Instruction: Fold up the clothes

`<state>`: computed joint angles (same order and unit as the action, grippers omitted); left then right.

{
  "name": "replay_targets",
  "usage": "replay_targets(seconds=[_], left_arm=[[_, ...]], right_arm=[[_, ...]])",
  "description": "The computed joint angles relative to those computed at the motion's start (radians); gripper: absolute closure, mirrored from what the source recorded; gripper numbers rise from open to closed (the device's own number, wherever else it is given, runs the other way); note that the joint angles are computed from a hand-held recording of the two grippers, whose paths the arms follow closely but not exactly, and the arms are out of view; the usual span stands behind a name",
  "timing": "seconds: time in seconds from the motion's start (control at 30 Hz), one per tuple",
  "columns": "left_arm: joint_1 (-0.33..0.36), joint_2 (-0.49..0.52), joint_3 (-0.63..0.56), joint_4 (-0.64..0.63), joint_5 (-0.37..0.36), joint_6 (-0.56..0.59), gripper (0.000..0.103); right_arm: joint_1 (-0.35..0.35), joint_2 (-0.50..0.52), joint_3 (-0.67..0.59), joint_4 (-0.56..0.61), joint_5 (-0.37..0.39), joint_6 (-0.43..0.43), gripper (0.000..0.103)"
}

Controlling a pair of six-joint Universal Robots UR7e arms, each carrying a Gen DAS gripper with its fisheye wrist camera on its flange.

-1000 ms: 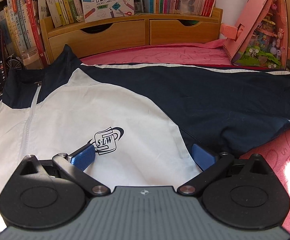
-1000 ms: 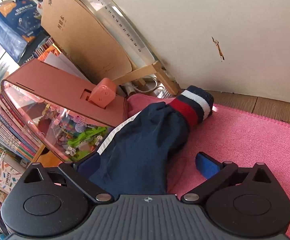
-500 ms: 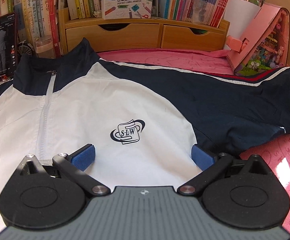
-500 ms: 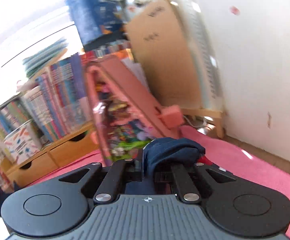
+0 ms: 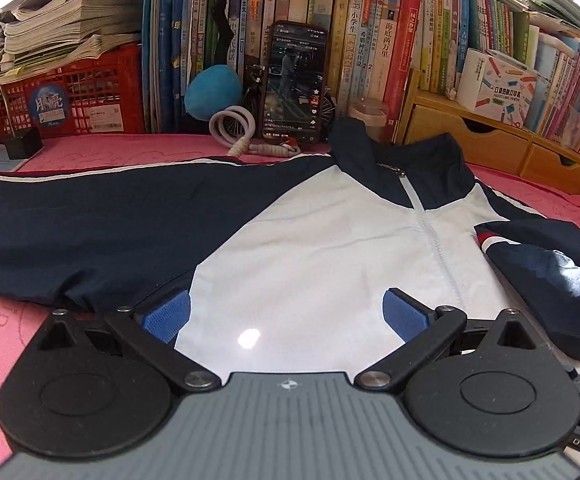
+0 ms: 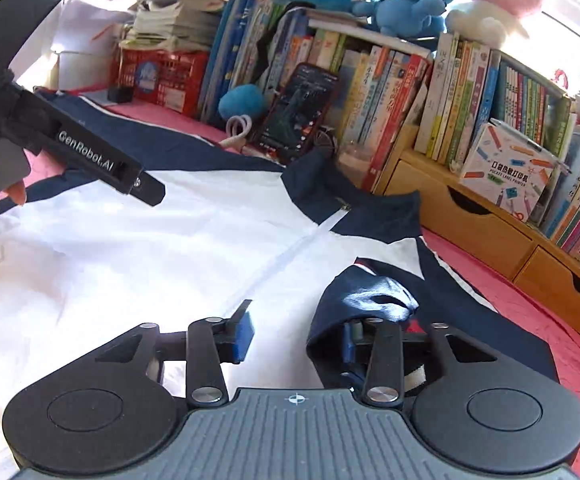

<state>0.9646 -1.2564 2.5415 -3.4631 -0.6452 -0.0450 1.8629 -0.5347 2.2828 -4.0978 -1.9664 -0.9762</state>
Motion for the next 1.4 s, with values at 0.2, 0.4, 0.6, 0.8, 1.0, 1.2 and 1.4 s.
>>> replay_targets(seconds=[0.2,0.4,0.6,0.8,1.0,1.2,1.4], left_arm=[[-0.081,0.123,-0.016,-0.096,-0.099,0.116,0.0],[-0.157,0.333,-0.067,-0.234,-0.119,0.267,0.0],[-0.159,0.557,-0.136,-0.477,0.048,0.506,0.0],[-0.117,0.512,-0.147,-0.521,0.191,0.539,0.0],[-0.066,0.364,-0.107,-0.336,0.279,0.332,0.0],[-0.13,0.324,0.007,-0.394,0.006,0.347,0.0],[-0.186,0.447,-0.043,-0.368,-0.097,0.437,0.0]], right_arm=[[-0.063,-0.085,0.139,-0.047,0.066,0.001,0.009],[-0.128,-0.095,0.223,-0.159,0.106,0.058,0.005],[-0.187,-0.081,0.238,-0.197,0.085,0.123,0.005],[-0.188,-0.061,0.243,-0.23,0.077,0.118,0.001],[-0.175,-0.047,0.225,-0.232,0.061,0.114,0.0],[-0.177,-0.06,0.224,-0.209,0.059,0.136,0.0],[-0.188,-0.07,0.223,-0.193,0.061,0.162,0.0]])
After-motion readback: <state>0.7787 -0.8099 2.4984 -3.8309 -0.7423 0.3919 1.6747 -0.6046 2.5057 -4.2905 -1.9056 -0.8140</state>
